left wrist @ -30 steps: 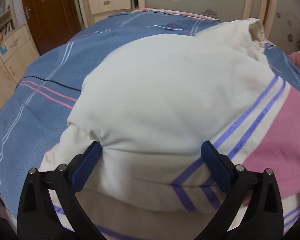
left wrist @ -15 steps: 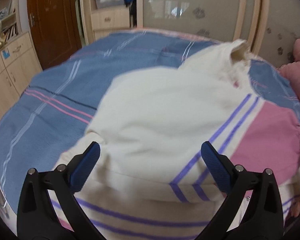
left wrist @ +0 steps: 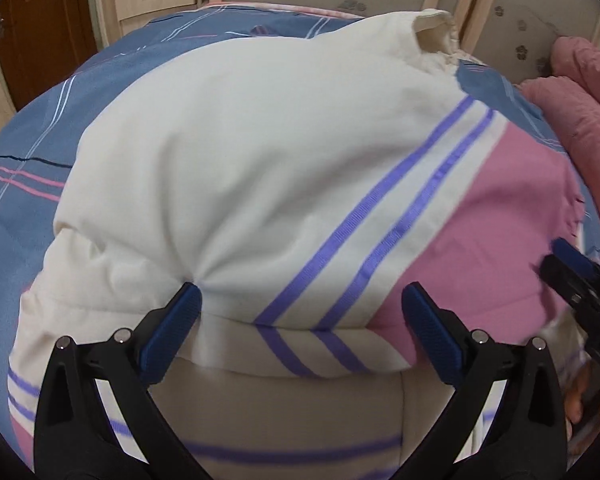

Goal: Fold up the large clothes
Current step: 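Open the right tool to release the cuff onto the jacket, then press the folded pink sleeve flat with the open right tool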

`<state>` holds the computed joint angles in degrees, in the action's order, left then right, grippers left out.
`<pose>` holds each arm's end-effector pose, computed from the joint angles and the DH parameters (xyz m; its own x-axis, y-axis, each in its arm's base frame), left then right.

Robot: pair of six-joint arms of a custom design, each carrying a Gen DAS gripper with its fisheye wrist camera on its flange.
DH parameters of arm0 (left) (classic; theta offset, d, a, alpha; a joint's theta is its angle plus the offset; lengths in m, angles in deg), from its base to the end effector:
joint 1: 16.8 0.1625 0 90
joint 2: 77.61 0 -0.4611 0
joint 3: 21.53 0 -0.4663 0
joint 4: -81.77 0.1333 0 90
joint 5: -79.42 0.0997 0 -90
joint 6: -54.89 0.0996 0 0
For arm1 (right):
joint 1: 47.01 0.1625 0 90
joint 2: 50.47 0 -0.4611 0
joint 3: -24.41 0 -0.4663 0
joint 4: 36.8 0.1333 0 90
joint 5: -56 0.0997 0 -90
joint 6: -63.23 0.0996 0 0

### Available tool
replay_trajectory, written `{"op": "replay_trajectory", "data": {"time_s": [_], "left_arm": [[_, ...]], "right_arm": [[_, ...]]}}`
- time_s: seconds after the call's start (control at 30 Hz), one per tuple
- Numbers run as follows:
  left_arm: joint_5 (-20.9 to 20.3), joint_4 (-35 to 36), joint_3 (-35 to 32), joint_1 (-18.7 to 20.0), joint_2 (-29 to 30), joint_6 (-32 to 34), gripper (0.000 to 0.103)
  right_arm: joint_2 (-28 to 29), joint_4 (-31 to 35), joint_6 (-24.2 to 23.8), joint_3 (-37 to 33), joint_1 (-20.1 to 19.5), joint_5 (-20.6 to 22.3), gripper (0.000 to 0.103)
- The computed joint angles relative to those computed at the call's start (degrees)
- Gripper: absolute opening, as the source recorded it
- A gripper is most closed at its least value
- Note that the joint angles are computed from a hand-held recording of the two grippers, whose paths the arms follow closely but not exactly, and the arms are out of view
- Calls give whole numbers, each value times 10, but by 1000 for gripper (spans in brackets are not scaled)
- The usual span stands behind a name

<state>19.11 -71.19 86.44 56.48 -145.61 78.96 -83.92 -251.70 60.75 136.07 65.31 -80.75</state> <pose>-0.0137 -0.6805 0.2498 -0.7024 0.4186 -0.5756 0.6038 0.7786 -0.1706 0.2833 -0.5302 -0.0141 -0.8231 0.2024 0.5306 -0.2964 0.6439 -0.7054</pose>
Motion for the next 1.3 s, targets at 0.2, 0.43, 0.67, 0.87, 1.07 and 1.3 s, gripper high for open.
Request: {"op": "replay_trajectory", "data": {"time_s": [0.2, 0.43, 0.67, 0.87, 1.07, 1.3], "left_arm": [[49, -29, -33, -12, 52, -24, 101], [31, -70, 2, -30, 17, -25, 101], [99, -228, 2, -64, 63, 121, 101], [124, -174, -90, -21, 123, 95, 101], [112, -187, -89, -3, 115, 95, 101], [111, -171, -58, 2, 81, 69, 101]], "right_arm": [[-6, -34, -8, 8, -20, 11, 70], [-12, -47, 3, 17, -22, 19, 70], [-13, -47, 4, 18, -21, 19, 71], [-23, -35, 10, 27, -29, 55, 71], [-26, -64, 17, 36, -25, 62, 70], [-50, -37, 71, 55, -42, 85, 62]]}}
